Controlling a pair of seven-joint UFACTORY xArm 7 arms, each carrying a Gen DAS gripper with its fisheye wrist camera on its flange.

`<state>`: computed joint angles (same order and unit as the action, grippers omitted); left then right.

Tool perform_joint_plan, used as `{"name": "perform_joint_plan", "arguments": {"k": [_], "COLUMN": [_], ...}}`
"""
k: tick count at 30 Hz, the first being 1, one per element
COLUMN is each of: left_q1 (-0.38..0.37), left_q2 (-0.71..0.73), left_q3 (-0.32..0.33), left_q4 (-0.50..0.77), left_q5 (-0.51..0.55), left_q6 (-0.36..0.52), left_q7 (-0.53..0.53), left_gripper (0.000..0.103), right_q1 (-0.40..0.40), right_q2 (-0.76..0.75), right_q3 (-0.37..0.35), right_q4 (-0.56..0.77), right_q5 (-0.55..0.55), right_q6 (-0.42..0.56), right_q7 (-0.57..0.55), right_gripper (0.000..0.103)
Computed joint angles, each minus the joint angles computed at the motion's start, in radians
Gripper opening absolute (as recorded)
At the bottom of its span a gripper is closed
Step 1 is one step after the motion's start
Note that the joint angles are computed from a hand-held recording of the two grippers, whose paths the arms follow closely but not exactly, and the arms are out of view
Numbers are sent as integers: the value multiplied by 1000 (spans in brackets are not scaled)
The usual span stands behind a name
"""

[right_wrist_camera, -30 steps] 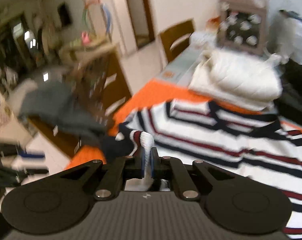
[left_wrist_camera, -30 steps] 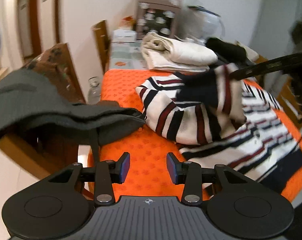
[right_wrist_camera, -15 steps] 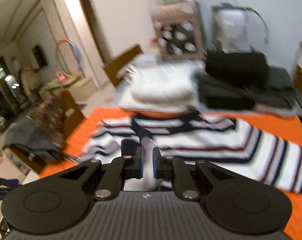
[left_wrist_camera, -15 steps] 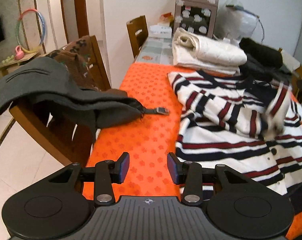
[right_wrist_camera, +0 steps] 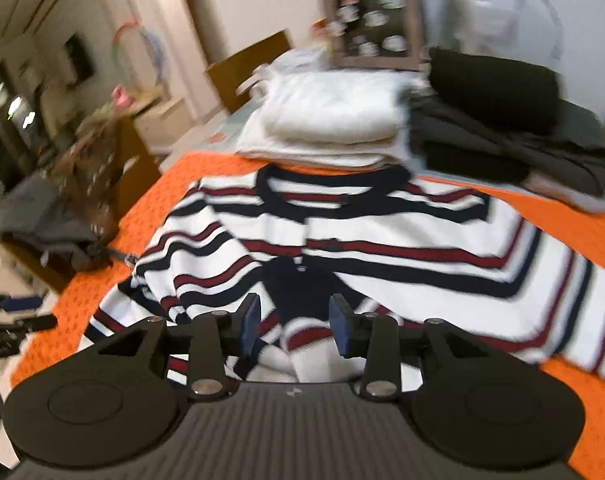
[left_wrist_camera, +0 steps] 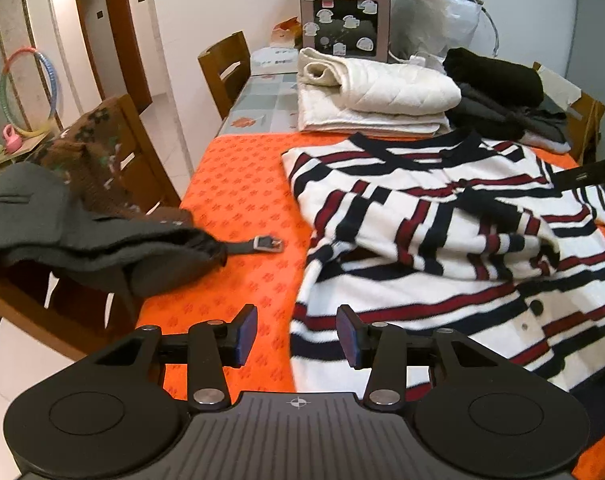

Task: Fold clothes
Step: 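Grasp the cardigan's side edge opposite the folded sleeve with the right tool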

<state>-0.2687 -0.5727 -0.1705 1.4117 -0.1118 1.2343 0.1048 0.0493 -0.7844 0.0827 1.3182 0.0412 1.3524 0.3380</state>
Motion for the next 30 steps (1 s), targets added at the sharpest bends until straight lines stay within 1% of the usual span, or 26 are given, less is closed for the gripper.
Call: {"name": "perform_joint_plan", "arguments": {"k": [6, 9, 11, 12, 13, 17, 20, 24, 30], "left_q1": [4, 9, 16, 19, 22, 24, 13, -10, -43], "left_q2": [-7, -20, -27, -30, -32, -24, -4, 44, 140], "left_q3": [-5, 4, 10, 12, 14, 25, 27, 18, -8], "left_q4": [4, -2, -9, -12, -15, -28, -43, -58, -72], "left_q5": [8, 12, 15, 16, 18, 16, 12, 6, 14], "left_q6": [-4, 8, 16, 19, 21, 5, -28, -89, -191], "left_q7": [-12, -14, -15, -16, -16, 3, 44, 103, 175], "left_gripper": [47, 47, 48, 48, 48, 48, 48, 48, 47], "right_q1": [24, 23, 15, 12, 6, -40, -98, -181, -296], "right_q2": [166, 213, 219, 218, 209, 104, 1, -128, -286], "right_q3": [29, 33, 33, 31, 29, 27, 29, 38, 82], "right_q4": [30, 22, 5, -2, -10, -33, -28, 3, 45], "right_q5": [-47, -69, -84, -87, -90, -109, -122, -146, -162], "right_q6": [-26, -30, -31, -32, -37, -71, -55, 28, 227], "right_q7": [-92, -104, -93, -86, -70, 38, 151, 287, 486], "right_gripper": [43, 41, 22, 6, 6, 6, 6, 6, 6]}}
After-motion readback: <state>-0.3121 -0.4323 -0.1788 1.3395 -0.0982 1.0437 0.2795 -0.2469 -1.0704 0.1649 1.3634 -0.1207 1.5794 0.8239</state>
